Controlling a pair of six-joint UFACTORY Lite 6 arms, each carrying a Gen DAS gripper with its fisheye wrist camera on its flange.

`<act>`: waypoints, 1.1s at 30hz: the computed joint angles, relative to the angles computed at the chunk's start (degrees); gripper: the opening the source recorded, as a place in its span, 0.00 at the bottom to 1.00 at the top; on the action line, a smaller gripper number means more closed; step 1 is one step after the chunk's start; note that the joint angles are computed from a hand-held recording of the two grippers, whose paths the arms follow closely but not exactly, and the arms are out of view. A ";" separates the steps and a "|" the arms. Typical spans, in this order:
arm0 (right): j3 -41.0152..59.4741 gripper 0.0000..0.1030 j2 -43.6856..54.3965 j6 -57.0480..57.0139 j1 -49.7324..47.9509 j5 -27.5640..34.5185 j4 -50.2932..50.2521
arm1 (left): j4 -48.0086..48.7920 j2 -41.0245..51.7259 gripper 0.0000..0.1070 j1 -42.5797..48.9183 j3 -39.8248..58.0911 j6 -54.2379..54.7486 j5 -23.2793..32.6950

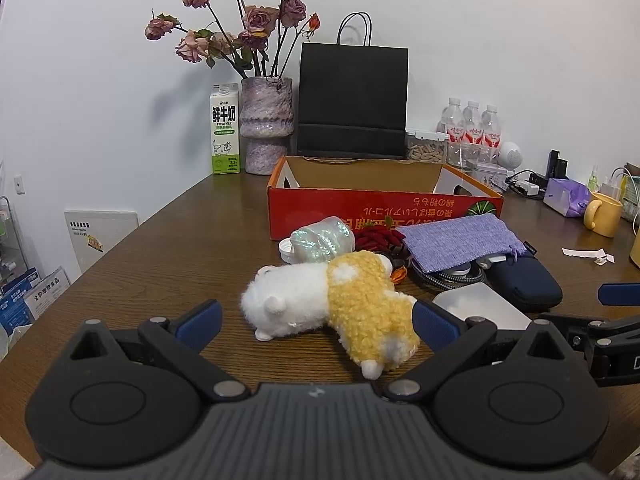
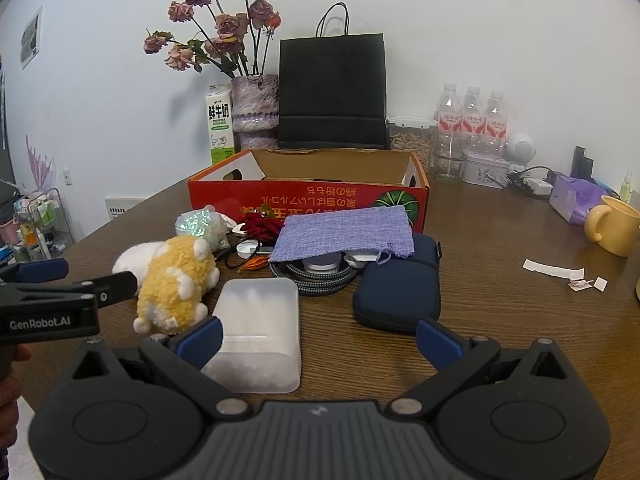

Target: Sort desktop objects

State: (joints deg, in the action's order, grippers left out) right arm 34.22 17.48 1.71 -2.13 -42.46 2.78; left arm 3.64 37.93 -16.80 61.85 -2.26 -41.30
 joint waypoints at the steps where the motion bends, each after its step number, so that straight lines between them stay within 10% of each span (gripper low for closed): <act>1: -0.02 1.00 0.00 -0.06 0.05 -0.02 0.13 | 0.02 0.04 0.96 0.02 -0.07 0.02 -0.10; 33: -0.34 1.00 0.38 1.19 -0.74 -0.53 -0.46 | -0.58 -0.09 0.96 -0.56 0.91 1.09 1.66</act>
